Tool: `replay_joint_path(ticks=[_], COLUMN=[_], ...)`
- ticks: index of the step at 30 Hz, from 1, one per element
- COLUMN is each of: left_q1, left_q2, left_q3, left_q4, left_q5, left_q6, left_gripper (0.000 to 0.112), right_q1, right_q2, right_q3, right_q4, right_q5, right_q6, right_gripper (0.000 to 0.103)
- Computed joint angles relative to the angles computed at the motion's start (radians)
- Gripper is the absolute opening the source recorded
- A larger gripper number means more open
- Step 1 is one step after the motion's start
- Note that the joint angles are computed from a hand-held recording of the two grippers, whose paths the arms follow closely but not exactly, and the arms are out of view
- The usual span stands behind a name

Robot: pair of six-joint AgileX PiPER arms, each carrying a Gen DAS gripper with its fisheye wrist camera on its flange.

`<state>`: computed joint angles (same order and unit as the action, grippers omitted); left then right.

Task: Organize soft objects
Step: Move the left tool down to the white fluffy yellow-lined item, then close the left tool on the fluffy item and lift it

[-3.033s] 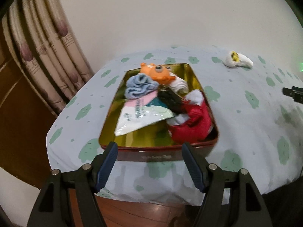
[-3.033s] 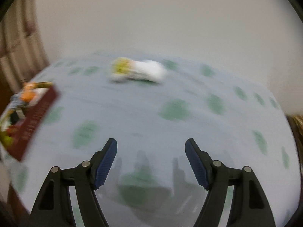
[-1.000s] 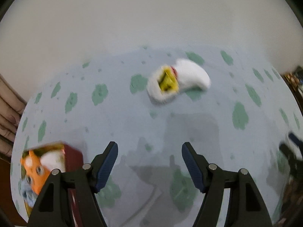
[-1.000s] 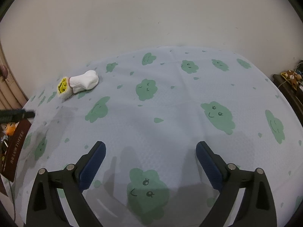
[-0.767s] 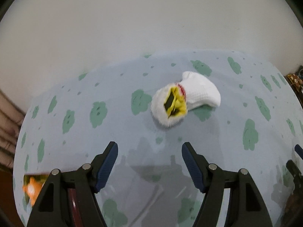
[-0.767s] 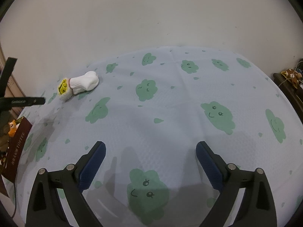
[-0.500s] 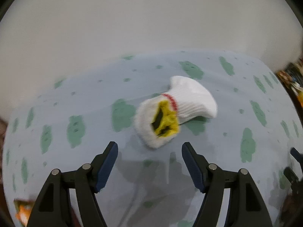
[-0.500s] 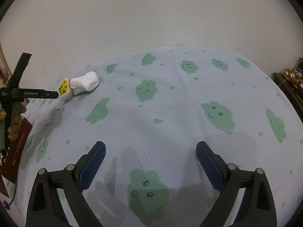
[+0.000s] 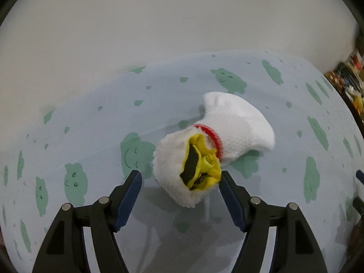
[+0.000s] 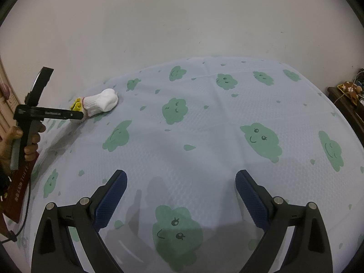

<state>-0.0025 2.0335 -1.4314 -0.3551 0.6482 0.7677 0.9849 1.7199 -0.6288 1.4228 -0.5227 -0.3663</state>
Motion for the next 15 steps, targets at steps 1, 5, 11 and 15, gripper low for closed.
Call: replay_joint_path(ticks=[1, 5, 11, 15], left_q1=[-0.004, -0.038, -0.067, -0.057], left_q2=[0.009, 0.03, 0.011, 0.016], left_q3=[-0.003, 0.018, 0.071, 0.053], left_q4=[0.017, 0.153, 0.229, 0.186], left_q5=[-0.013, -0.102, -0.209, -0.183], left_q6=[-0.026, -0.142, -0.184, -0.155], left_gripper=[0.072, 0.074, 0.073, 0.073], right_q1=[-0.002, -0.007, -0.008, -0.007], right_q2=[0.0, 0.002, 0.0, -0.001], right_q3=[0.0, -0.001, 0.002, 0.003], right_q4=[-0.006, -0.011, -0.015, -0.013], right_q5=[0.001, 0.005, 0.005, 0.005], right_q6=[0.007, 0.01, 0.013, 0.013], right_gripper=[0.095, 0.095, 0.095, 0.095])
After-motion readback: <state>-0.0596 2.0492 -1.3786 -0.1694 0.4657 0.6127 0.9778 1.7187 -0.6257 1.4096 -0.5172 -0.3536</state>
